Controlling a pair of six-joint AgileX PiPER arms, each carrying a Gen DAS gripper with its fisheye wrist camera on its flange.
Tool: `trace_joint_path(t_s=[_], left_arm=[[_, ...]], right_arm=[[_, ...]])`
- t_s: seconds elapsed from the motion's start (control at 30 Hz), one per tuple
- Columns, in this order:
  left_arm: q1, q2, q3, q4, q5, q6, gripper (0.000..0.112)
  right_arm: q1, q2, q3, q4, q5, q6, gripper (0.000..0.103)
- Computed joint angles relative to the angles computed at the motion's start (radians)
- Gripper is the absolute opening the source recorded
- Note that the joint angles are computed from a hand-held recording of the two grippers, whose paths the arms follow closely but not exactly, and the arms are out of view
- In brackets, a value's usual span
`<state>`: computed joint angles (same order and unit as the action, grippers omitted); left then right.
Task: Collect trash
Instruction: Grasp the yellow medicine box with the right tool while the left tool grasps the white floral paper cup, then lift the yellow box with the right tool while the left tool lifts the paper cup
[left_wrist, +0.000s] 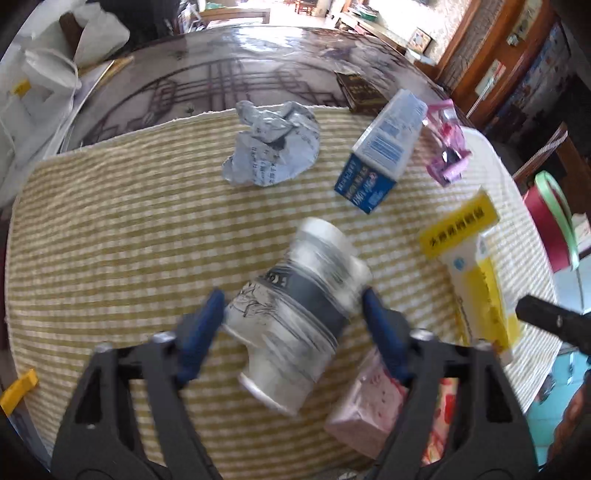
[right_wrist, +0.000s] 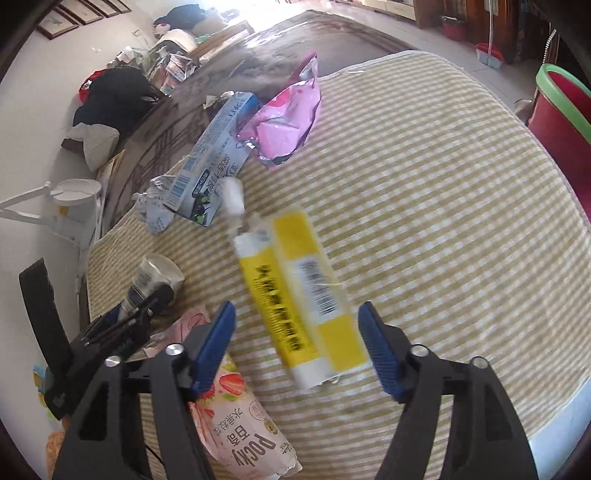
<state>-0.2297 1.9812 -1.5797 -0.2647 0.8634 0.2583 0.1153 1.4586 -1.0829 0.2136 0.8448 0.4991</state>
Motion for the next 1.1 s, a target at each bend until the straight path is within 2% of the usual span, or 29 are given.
trace_joint_path(t_s=[0.03,0.07,0.1,0.4,0.47,0.5,0.57,0.6,0.63,0.8,0.87,0.93,1.1], left_arm=[[0.008,-0.002,-0.003,-0.024,-0.001,0.017,0.039],[0.011,-0.010,-0.006,-0.025,0.004,0.018,0.034],[0.014,-0.018,-0.009,-0.016,0.012,0.002,0.033],[0.078,-0.123,0.085,-0.055,0.004,-0.005,0.034],[0.089,-0.129,0.098,-0.050,0.002,-0.004,0.034],[0.092,-0.130,0.103,-0.040,-0.003,-0.011,0.034],[0.093,-0.124,0.108,-0.018,-0.015,-0.027,0.038],[0.095,-0.120,0.112,-0.013,-0.018,-0.030,0.049],[0.093,-0.117,0.116,-0.004,-0.028,-0.039,0.056],[0.082,-0.087,0.112,0.024,-0.046,-0.053,0.058],[0.080,-0.088,0.108,0.029,-0.034,-0.069,0.054],[0.088,-0.140,0.139,-0.016,-0.063,-0.048,0.053],[0.086,-0.238,0.143,-0.080,-0.076,-0.024,0.053]], right_arm=[[0.000,-0.002,0.000,-0.008,-0.002,0.003,0.071],[0.002,0.000,-0.004,-0.020,0.001,0.003,0.072],[0.012,0.009,-0.016,-0.043,0.006,0.008,0.075],[0.135,0.175,-0.114,-0.282,0.049,0.099,0.080],[0.139,0.190,-0.104,-0.259,0.036,0.063,0.062],[0.136,0.189,-0.097,-0.240,0.025,0.045,0.062],[0.130,0.175,-0.079,-0.219,0.003,0.030,0.061],[0.129,0.165,-0.070,-0.215,-0.007,0.028,0.061],[0.129,0.149,-0.061,-0.213,-0.018,0.027,0.061],[0.137,0.062,-0.042,-0.202,-0.032,0.042,0.061],[0.127,0.032,-0.036,-0.198,-0.040,0.039,0.061],[0.127,0.000,-0.039,-0.205,-0.041,0.055,0.061],[0.146,-0.063,-0.090,-0.293,-0.049,0.145,0.062]])
